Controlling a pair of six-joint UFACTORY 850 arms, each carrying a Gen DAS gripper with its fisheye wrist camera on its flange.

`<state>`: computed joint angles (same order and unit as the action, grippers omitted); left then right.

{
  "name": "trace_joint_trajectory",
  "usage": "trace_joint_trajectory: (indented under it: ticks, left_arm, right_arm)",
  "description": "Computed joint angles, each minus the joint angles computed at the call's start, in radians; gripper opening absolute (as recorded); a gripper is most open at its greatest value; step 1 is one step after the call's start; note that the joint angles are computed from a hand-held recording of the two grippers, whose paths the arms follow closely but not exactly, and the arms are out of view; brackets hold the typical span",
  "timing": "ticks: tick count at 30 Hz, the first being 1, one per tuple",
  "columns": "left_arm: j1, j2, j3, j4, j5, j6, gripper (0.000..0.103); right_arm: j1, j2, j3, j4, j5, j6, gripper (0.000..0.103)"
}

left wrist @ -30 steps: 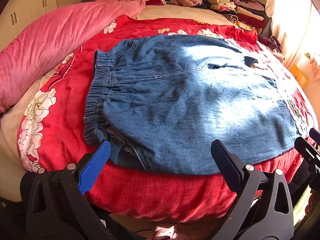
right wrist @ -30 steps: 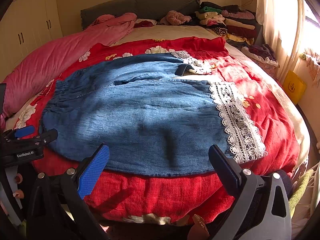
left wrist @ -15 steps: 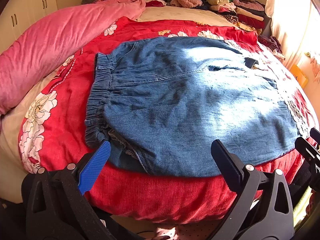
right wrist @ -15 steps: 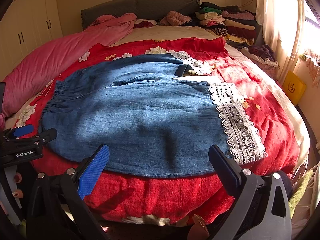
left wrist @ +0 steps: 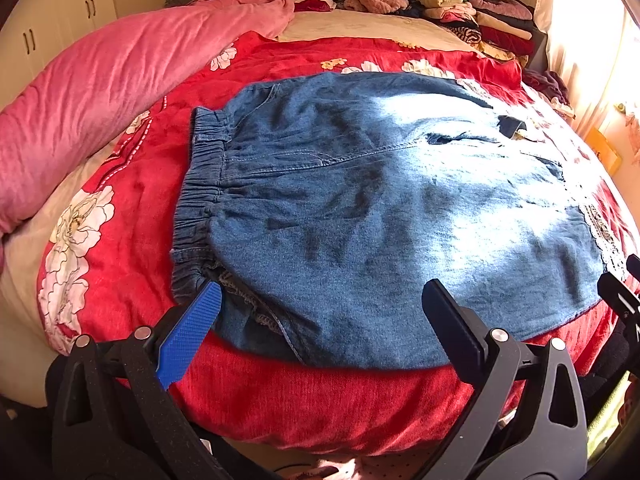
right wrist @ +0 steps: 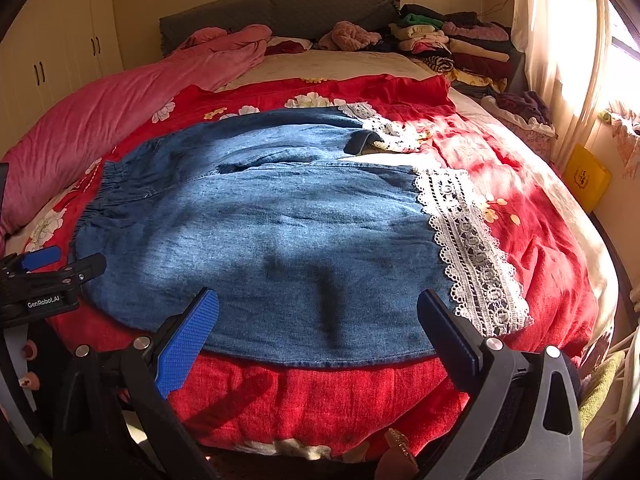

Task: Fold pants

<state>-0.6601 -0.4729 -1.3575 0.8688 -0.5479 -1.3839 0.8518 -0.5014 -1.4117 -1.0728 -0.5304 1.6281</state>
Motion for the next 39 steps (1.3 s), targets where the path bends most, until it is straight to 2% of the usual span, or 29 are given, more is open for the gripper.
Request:
trace_joint_trajectory:
  ticks: [5,11,14,15,17,19,21,24,26,28,30,32,35,37,39]
  left_arm:
    - [0.008,-0.019,-0.021,-0.015,0.003,0.021,0.095]
    - [0.041,-0.058,-0.084,-0.083,0.012,0.117,0.095]
    - [0.07,-0.086,-0.139,-0.127,0.025,0.176,0.095]
    - [0.085,-0.105,-0.171,-0.144,0.022,0.196,0.095]
    - [0.102,-0.137,-0.222,-0.163,-0.005,0.216,0.095]
    - [0.125,-0.176,-0.281,-0.205,-0.034,0.251,0.095]
    - [0.148,-0.218,-0.339,-0.222,-0.059,0.273,0.095]
    - [0.173,-0.267,-0.401,-0.201,-0.108,0.257,0.095]
    - [0.193,-0.294,-0.432,-0.229,-0.118,0.278,0.095]
    - [0.214,-0.319,-0.457,-0.278,-0.127,0.312,0.095]
    - [0.225,-0.332,-0.46,-0.293,-0.139,0.311,0.095]
    - [0.235,-0.334,-0.45,-0.311,-0.126,0.314,0.095]
    - [0.235,-0.335,-0.439,-0.296,-0.11,0.299,0.095]
    - [0.23,-0.337,-0.441,-0.283,-0.117,0.29,0.095]
    - [0.227,-0.336,-0.436,-0.272,-0.111,0.277,0.095]
  right_arm:
    - [-0.028,-0.009,-0.022,0.0,0.002,-0.044,0.099]
    - [-0.106,-0.047,-0.098,0.086,0.024,-0.187,0.099]
    - [-0.172,-0.085,-0.165,0.196,0.061,-0.291,0.099]
    - [-0.191,-0.108,-0.204,0.232,0.045,-0.33,0.099]
    - [-0.232,-0.148,-0.264,0.292,0.054,-0.406,0.099]
    - [-0.277,-0.207,-0.354,0.438,0.048,-0.557,0.099]
    - [-0.311,-0.276,-0.462,0.549,-0.004,-0.666,0.099]
    - [-0.363,-0.381,-0.615,0.751,-0.034,-0.858,0.095]
    - [-0.4,-0.451,-0.715,0.935,-0.07,-0.984,0.07]
    - [-0.425,-0.525,-0.82,1.055,-0.126,-1.058,0.064]
    - [-0.434,-0.595,-0.924,1.124,-0.189,-1.143,0.051]
    - [-0.435,-0.64,-0.992,1.176,-0.235,-1.227,0.016]
    - [-0.419,-0.641,-1.013,1.08,-0.242,-1.258,0.011]
    - [-0.405,-0.662,-1.066,0.913,-0.282,-1.198,0.011]
    - [-0.404,-0.689,-1.115,0.849,-0.317,-1.198,0.011]
